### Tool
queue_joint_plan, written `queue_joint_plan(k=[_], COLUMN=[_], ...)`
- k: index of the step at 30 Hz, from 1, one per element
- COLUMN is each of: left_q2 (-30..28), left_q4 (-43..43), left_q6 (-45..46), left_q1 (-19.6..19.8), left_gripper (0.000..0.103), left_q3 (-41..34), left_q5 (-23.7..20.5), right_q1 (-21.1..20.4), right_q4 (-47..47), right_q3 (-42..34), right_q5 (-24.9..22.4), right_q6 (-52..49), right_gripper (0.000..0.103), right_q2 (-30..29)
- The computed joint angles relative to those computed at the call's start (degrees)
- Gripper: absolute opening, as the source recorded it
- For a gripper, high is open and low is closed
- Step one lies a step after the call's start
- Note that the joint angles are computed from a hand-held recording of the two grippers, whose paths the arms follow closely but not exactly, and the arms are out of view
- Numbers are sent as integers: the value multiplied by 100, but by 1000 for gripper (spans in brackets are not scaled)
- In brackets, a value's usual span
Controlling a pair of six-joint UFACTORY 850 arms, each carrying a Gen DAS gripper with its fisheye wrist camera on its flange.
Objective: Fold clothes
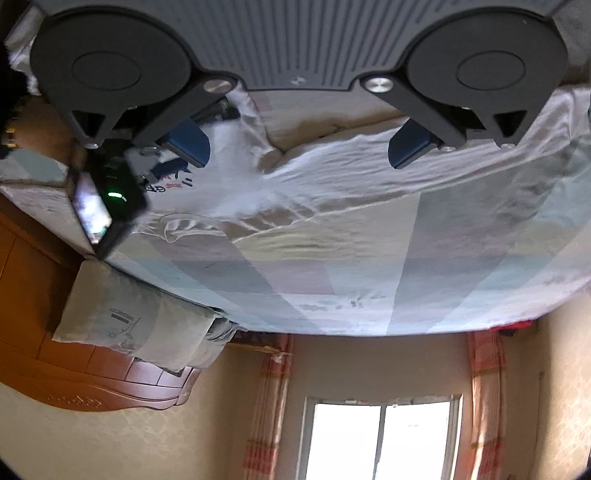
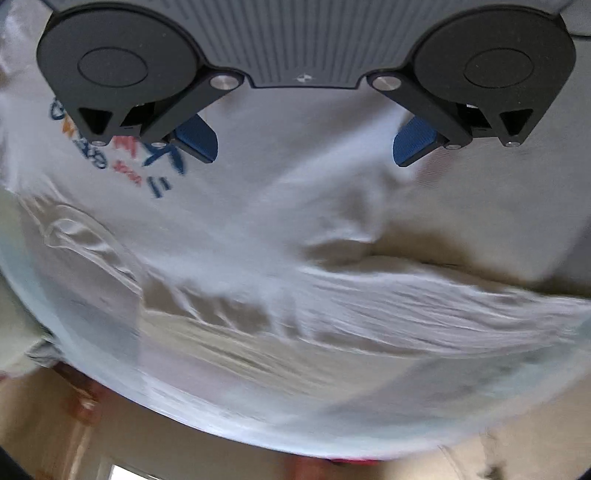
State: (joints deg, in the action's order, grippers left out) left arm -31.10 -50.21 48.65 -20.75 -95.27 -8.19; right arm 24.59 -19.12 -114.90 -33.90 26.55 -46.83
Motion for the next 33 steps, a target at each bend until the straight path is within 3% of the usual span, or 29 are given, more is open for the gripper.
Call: queue_joint_plan(k=[1,4,10,12,15,20,23,29,33], left_q2=[-30,-160,-347,-362,-425,-582,-643,-723,-809], left_q4=[-103,-518,-1969,-1924,-1635,-1262,-1068,-723,-292], left_q6=[61,267,1452,1510,1294,1038,957,921,687], left_q1=[-9,-10,-51,-115,-181,-275,-348,-522,-645], left_gripper=[102,102,102,102,102,102,102,102,102], left_q3=[-41,-214,-434,-451,-533,-733,-817,-928,-1036], left_q5=[-21,-197,-617,-573,-603,-866,-986,-1136,-1200], right_q1=[17,74,322,420,357,286,83,135,117], right_q4=[16,-819,-1033,-1118,-486,-1970,-1578,-2327,-2566], right_q3=[320,989,1072,1177,1626,2585,3275,4680,4764], right_q5=[227,249,265,394,758,304,153,556,422], right_q6=[11,975,1301,970,320,2146,2622,4170,4627], right_gripper=[103,103,103,103,103,103,103,103,103], right_q2=[225,664,517,635,1006,1724,2136,3059,3226])
